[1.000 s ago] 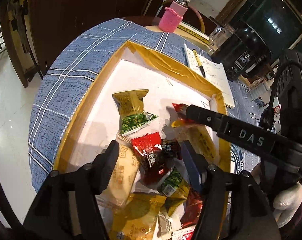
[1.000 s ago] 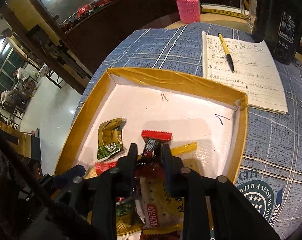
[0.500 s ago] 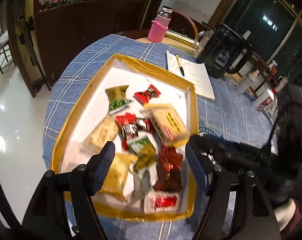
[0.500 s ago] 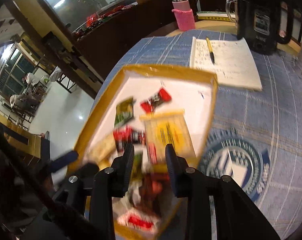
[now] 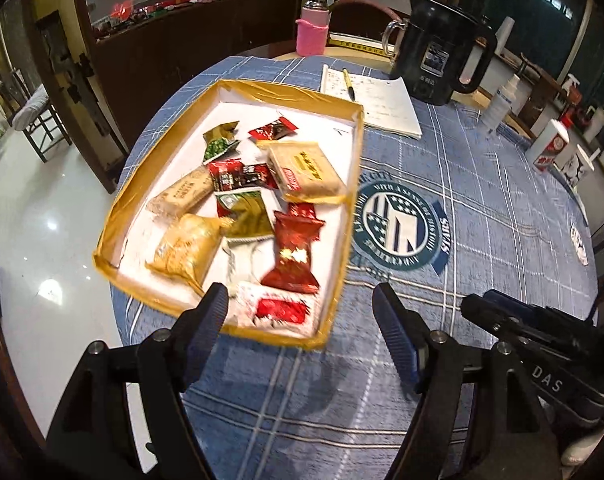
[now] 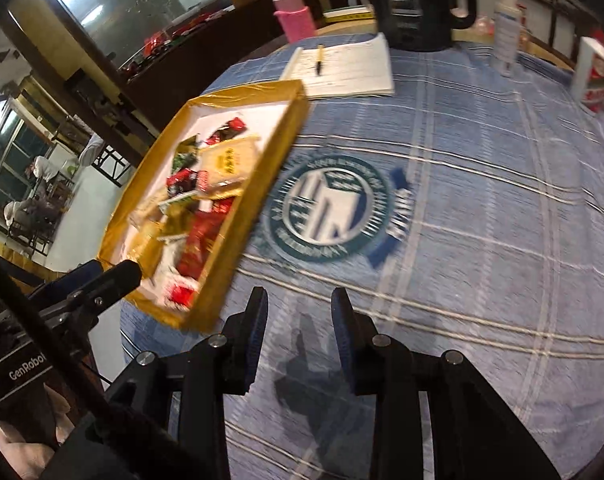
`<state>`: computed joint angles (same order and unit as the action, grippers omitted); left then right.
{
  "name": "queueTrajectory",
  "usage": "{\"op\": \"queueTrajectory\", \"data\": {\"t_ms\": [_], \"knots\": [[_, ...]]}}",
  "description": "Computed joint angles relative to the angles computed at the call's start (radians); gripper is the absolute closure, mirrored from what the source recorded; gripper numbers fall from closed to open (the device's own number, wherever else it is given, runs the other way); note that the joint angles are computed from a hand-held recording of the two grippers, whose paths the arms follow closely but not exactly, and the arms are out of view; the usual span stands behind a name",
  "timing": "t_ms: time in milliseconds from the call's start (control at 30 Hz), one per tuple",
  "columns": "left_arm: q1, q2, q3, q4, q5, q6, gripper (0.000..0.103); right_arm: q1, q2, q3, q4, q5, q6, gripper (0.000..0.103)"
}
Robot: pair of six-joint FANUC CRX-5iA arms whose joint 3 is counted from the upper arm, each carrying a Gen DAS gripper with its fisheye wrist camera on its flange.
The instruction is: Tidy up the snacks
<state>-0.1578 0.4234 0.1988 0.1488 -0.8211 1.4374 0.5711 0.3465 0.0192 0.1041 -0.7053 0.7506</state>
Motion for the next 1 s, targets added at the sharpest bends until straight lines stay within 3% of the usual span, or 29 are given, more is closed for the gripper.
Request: {"op": "queueTrajectory", "data": {"t_ms": [533, 1000], "knots": [[-0.144, -0.131, -0.049, -0.294, 0.062, 0.300, 0.027, 0.066, -0.196, -0.259, 0.240, 0.045, -0.069, 0.065], [-0.213, -0.207, -0.042, -0.508, 0.019, 0.493, 0.025, 0.088, -0.261, -0.328, 0.300, 0.116, -0.078, 0.060]]}}
